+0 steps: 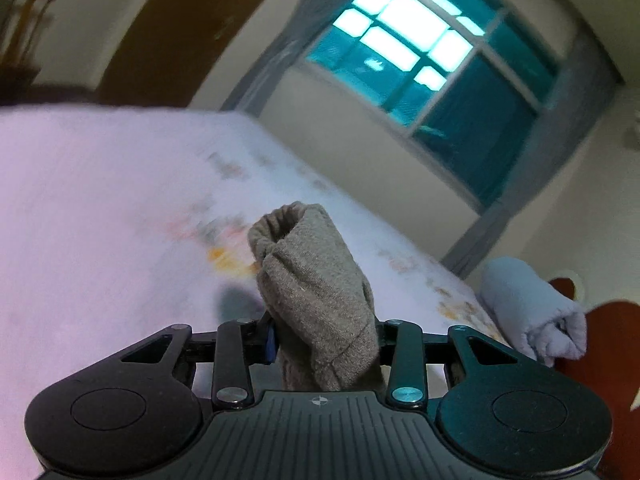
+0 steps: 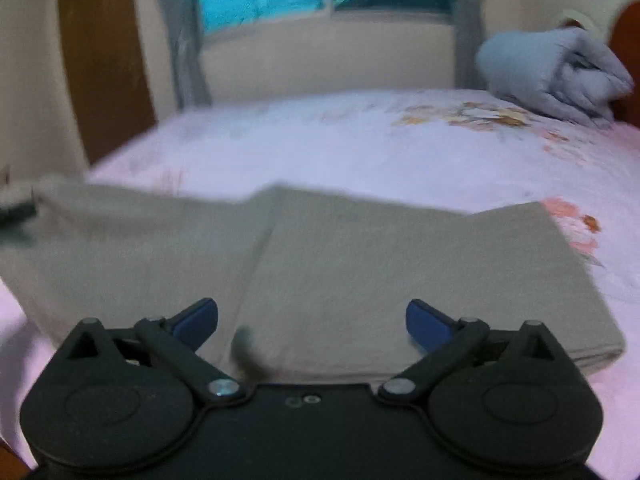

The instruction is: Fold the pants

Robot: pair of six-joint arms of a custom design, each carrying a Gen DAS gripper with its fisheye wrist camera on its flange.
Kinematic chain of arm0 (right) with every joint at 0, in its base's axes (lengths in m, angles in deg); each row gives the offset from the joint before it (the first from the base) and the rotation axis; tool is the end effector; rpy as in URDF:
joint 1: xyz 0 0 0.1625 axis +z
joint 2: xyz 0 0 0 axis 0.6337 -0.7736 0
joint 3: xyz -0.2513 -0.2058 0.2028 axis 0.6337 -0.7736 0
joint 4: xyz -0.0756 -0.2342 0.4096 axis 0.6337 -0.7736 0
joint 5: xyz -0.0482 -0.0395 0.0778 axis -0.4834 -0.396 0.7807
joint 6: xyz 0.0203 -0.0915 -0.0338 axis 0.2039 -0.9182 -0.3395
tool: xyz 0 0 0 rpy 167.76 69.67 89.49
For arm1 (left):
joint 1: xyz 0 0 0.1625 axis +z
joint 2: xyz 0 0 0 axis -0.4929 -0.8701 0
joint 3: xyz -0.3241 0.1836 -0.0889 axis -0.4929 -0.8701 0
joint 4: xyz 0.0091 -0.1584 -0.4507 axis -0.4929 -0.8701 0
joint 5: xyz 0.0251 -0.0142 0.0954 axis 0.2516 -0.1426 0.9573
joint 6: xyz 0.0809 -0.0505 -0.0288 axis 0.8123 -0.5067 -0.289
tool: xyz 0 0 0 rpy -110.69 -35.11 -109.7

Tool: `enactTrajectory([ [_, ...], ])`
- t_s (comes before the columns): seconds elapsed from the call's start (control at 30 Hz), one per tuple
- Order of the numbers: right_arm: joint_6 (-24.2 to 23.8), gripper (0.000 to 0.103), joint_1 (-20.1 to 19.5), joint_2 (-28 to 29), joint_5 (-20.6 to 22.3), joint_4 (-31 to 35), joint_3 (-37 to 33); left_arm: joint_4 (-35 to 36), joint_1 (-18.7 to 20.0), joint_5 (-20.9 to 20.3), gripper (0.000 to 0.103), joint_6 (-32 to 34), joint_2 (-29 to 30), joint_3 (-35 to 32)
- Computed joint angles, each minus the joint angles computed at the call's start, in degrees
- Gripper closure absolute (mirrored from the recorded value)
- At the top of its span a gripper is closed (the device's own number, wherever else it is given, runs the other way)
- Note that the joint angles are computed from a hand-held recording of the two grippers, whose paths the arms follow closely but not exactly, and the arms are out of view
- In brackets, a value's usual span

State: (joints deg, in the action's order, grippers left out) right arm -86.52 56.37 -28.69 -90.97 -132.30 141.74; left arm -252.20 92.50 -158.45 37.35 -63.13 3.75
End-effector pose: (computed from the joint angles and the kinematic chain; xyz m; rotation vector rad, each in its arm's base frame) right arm 0.1363 -0.5840 0.2121 0.1328 -2.0837 1.3129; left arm -0.1811 -0.7204 0.1866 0.4006 2.6281 -1.5415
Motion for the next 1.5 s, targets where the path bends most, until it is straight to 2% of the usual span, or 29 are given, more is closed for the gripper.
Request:
enactTrajectory([
  [0.07,2.5,0.008,-1.3,-4.5,2.6,-1.1,3.5,0.3,-2.2,-0.6,0.066,1.8,0.1,-0.8],
  [0.2,9.1,0.008,-4.7,-14.2,4.2,-0.1,8.8,2.7,-7.0,-1.5,0.066,5.0,2.9,-4.8],
  [0.4,15.2,0.008,-12.9,-28.7,8.7,-1.1,16.6,9.9,-14.0,-2.9,0.066,9.7,13.0,-13.9],
  [0.57,20.6,0.007,-21.2,-39.9,13.5,4.1,20.7,20.4,-18.3,-2.2,0.064,10.8,23.1,-20.2],
  [0.6,21.3,0.007,-22.6,-41.0,14.5,5.1,21.1,23.3,-19.0,-2.2,0.058,9.3,24.4,-20.6],
  [0.63,22.3,0.007,-24.7,-43.4,16.1,7.6,21.7,23.8,-19.5,-3.3,0.043,8.6,25.1,-20.1],
  [0.67,23.2,0.007,-26.0,-45.0,16.7,8.9,22.4,21.9,-19.6,-5.7,0.037,8.2,24.8,-18.3],
  [0.7,24.0,0.007,-26.9,-46.1,17.4,10.0,22.9,18.6,-20.0,-6.1,0.028,7.3,24.2,-16.3],
  [0.77,25.8,0.007,-29.9,-48.8,22.4,12.1,24.3,16.3,-20.4,-3.3,0.025,4.3,22.1,-13.5],
  [0.8,27.2,0.007,-31.9,-50.5,27.0,13.6,25.1,15.3,-20.1,-2.8,0.025,3.3,20.7,-12.1],
  [0.87,30.2,0.008,-34.2,-52.7,35.1,16.4,26.3,13.5,-19.7,1.3,0.024,2.2,17.3,-8.9],
  [0.97,33.4,0.013,-35.8,-51.4,47.2,21.8,25.4,12.5,-18.8,7.9,0.023,3.1,11.7,-3.6],
  [1.03,35.8,0.021,-35.8,-48.7,53.7,26.4,23.4,11.6,-17.9,11.9,0.022,3.0,7.1,0.9],
  [1.1,38.2,0.033,-33.8,-46.2,52.9,29.7,21.8,10.7,-16.4,14.6,0.020,2.6,4.5,3.3],
  [1.17,40.3,0.035,-31.4,-43.8,49.8,32.8,20.1,9.1,-15.3,16.3,0.018,1.3,1.6,6.7],
  [1.23,41.7,0.036,-30.3,-42.2,48.7,32.1,19.8,8.0,-14.6,17.7,0.017,-0.7,-1.7,10.9],
  [1.37,42.9,0.036,-27.4,-38.5,43.8,29.9,17.6,5.7,-12.5,17.0,0.017,-2.9,-2.3,13.2],
  [1.43,43.7,0.038,-25.7,-36.2,39.0,31.7,15.1,4.5,-12.5,16.6,0.017,-4.2,-1.8,13.8],
  [1.5,44.2,0.040,-24.9,-34.7,38.0,30.8,13.7,3.6,-12.1,15.7,0.017,-4.6,-1.5,14.0],
])
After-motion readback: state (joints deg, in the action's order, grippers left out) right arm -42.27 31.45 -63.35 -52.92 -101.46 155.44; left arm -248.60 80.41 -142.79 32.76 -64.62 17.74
